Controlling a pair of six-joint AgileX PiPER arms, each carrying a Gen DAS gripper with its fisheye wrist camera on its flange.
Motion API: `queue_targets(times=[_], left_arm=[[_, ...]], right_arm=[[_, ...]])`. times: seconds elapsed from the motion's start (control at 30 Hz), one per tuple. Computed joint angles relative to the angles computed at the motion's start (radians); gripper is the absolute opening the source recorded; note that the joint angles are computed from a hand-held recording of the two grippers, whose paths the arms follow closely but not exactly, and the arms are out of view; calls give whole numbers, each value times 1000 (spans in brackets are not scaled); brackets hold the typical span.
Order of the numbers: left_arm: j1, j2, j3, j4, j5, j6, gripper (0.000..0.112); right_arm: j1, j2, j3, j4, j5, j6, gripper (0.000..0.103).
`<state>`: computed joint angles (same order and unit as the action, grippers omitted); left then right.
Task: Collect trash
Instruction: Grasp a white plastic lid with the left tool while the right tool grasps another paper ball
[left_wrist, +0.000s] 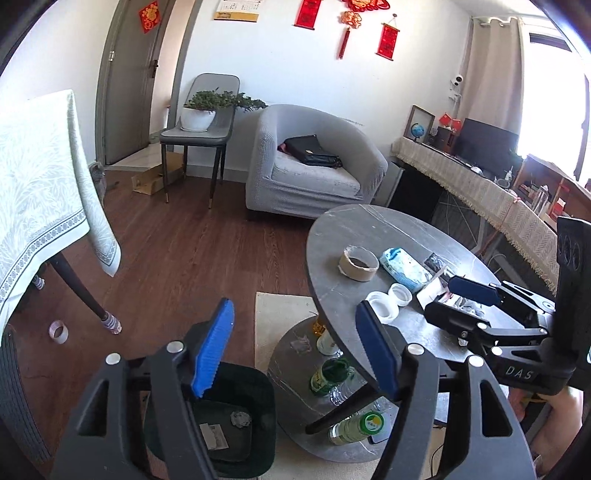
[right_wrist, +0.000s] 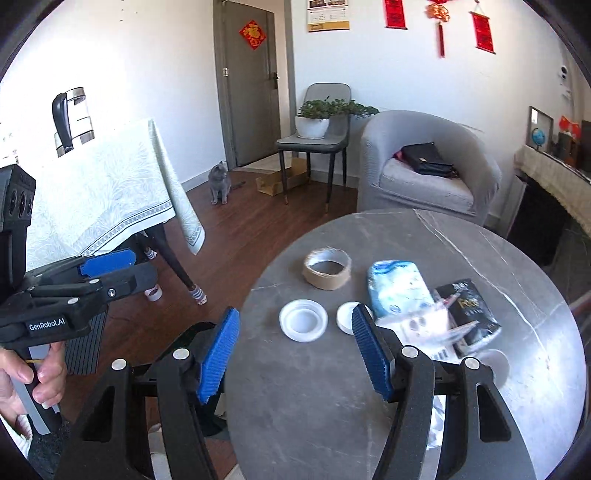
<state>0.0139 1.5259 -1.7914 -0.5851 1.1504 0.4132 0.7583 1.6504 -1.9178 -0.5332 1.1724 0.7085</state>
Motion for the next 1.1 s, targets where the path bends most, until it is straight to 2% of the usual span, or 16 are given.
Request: queue_targets(times=[0.17,0.33,0.57,0.77,0.93,1.03,1.1], left_arm=[[-132,-8,53,77,-60,-32,74],[-256,23,59,159,-114,-75,75],[-383,94,17,300,-143,-168,75],[-404,147,-31,334,-116,-194,73],[-414,166,-53,353,-123,-223,70],[-417,174,-58,367,-135,-251,64],[-425,182,-73,388,-134,-263,54]], right_arm=[[-16,-149,194,-34,-11,60,65],[-59,-261,341,-2,-30,74,67],[-120,-319,401,50,-29,71,67],[-138,-343,449,93,-19,46,68],[-141,-344,467,109,-31,33,68],[-142,-332,468,116,-40,28,68],[-150,-325,469,131,-52,20,68]])
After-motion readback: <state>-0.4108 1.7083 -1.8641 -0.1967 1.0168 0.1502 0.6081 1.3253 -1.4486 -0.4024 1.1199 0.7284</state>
